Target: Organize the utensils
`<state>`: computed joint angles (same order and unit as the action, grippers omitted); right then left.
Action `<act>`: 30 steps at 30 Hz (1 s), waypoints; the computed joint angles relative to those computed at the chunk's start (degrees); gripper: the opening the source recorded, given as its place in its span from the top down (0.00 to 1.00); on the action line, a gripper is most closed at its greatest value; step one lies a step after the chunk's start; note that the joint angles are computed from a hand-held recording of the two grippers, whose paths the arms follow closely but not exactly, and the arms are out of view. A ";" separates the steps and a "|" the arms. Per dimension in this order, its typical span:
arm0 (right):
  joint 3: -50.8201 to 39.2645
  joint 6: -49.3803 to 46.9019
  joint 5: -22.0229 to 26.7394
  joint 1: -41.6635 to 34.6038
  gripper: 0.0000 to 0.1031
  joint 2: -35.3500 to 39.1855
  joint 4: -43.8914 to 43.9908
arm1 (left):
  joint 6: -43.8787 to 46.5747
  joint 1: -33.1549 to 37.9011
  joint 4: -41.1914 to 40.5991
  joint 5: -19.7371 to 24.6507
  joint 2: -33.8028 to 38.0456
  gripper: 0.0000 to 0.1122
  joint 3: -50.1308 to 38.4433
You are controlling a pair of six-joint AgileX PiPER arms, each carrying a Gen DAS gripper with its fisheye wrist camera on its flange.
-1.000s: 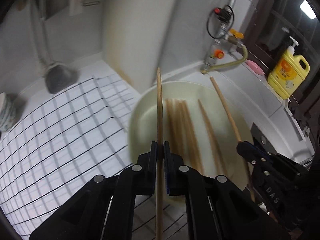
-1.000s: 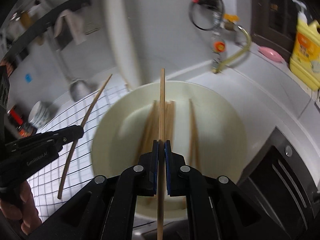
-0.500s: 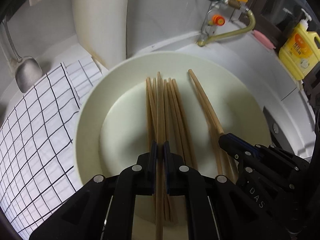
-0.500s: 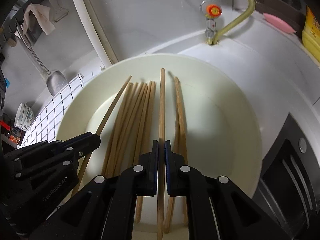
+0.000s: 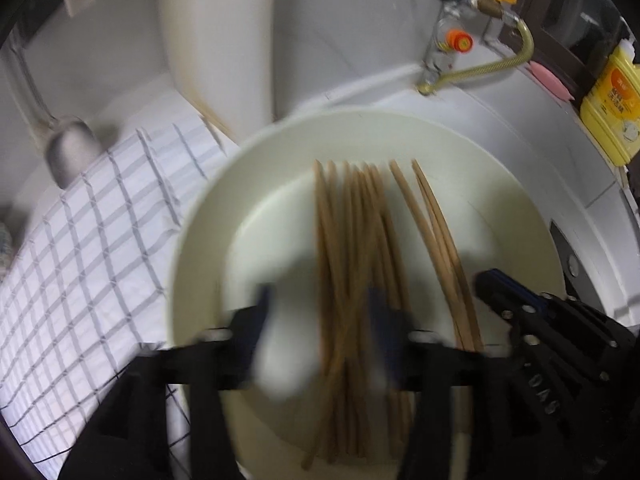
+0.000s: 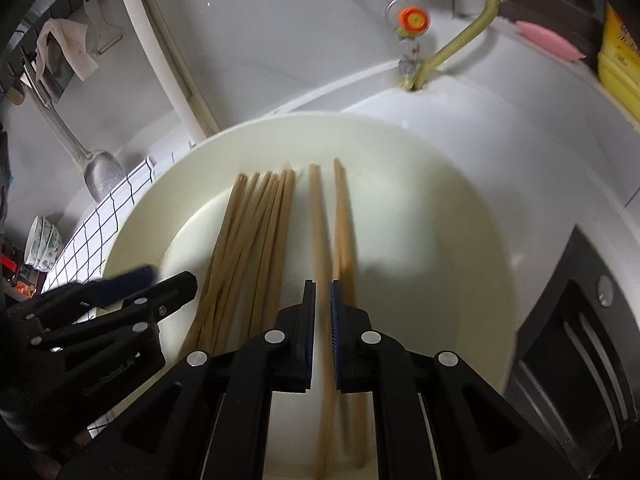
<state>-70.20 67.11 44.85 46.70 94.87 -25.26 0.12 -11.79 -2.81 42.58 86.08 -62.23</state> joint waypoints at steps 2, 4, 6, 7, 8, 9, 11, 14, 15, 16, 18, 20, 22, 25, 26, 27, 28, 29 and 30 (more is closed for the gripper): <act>0.64 1.51 1.11 0.64 0.92 -1.45 -1.29 | -0.08 0.34 0.67 0.36 -1.33 0.44 -0.07; 1.07 2.66 2.05 1.32 0.87 -2.47 -1.83 | -0.72 0.68 1.63 1.99 -2.37 0.38 -0.63; 1.52 3.79 3.00 2.24 0.84 -3.56 -2.03 | -0.82 1.19 1.70 2.94 -3.13 0.29 -0.91; 1.80 4.51 3.47 2.84 0.81 -4.19 -2.31 | -0.46 1.70 1.44 3.47 -3.89 0.27 -0.92; 1.85 4.84 3.88 3.17 0.79 -4.55 -2.42 | -0.40 1.90 1.50 4.02 -4.54 0.27 -0.95; 2.01 5.67 4.54 3.82 0.79 -5.05 -2.68 | -0.83 1.85 2.12 4.71 -5.21 0.23 -1.03; 2.51 6.84 5.38 4.76 0.77 -6.20 -2.67 | -0.97 1.86 2.54 5.40 -6.21 0.20 -1.02; 2.68 8.04 6.91 6.16 0.72 -7.36 -2.93 | -2.27 0.70 4.12 6.41 -7.80 0.18 -0.65; 2.55 8.08 7.32 6.46 0.72 -7.51 -3.01 | -2.27 0.56 4.32 6.95 -8.39 0.18 -0.60; 2.32 8.24 8.02 7.01 0.72 -7.77 -3.13 | -2.55 0.39 4.51 7.32 -8.82 0.18 -0.55; 1.90 8.95 9.49 8.24 0.72 -8.37 -3.72 | -2.40 0.50 4.22 8.00 -9.73 0.18 -0.44; 1.19 9.44 11.01 9.31 0.71 -8.77 -4.36 | -2.26 0.84 4.03 8.80 -10.71 0.17 -0.38; 0.48 9.85 12.47 10.26 0.70 -9.07 -4.91 | -1.67 1.26 3.45 9.67 -11.60 0.17 -0.48; -0.76 10.03 14.70 11.69 0.68 -9.35 -5.57 | -1.58 1.25 3.38 10.38 -12.99 0.17 -0.47; -1.14 10.13 15.43 12.27 0.67 -9.36 -5.90 | -1.54 1.22 3.37 10.49 -13.54 0.17 -0.38; -1.44 10.18 15.96 12.73 0.67 -9.33 -6.08 | -1.49 1.25 3.44 10.62 -14.20 0.17 -0.27; -1.57 10.20 16.24 13.02 0.67 -9.31 -6.09 | -1.60 1.23 3.51 10.72 -14.65 0.17 -0.22; -1.94 10.07 16.73 13.35 0.67 -9.18 -5.90 | -1.67 1.31 3.56 10.93 -14.90 0.17 -0.29; -2.07 10.09 16.96 13.59 0.67 -9.19 -5.82 | -1.68 1.50 3.45 11.29 -15.22 0.17 -0.34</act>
<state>-72.27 77.19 61.81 60.29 85.69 -31.08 -1.56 -10.29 0.63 53.87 70.86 -62.57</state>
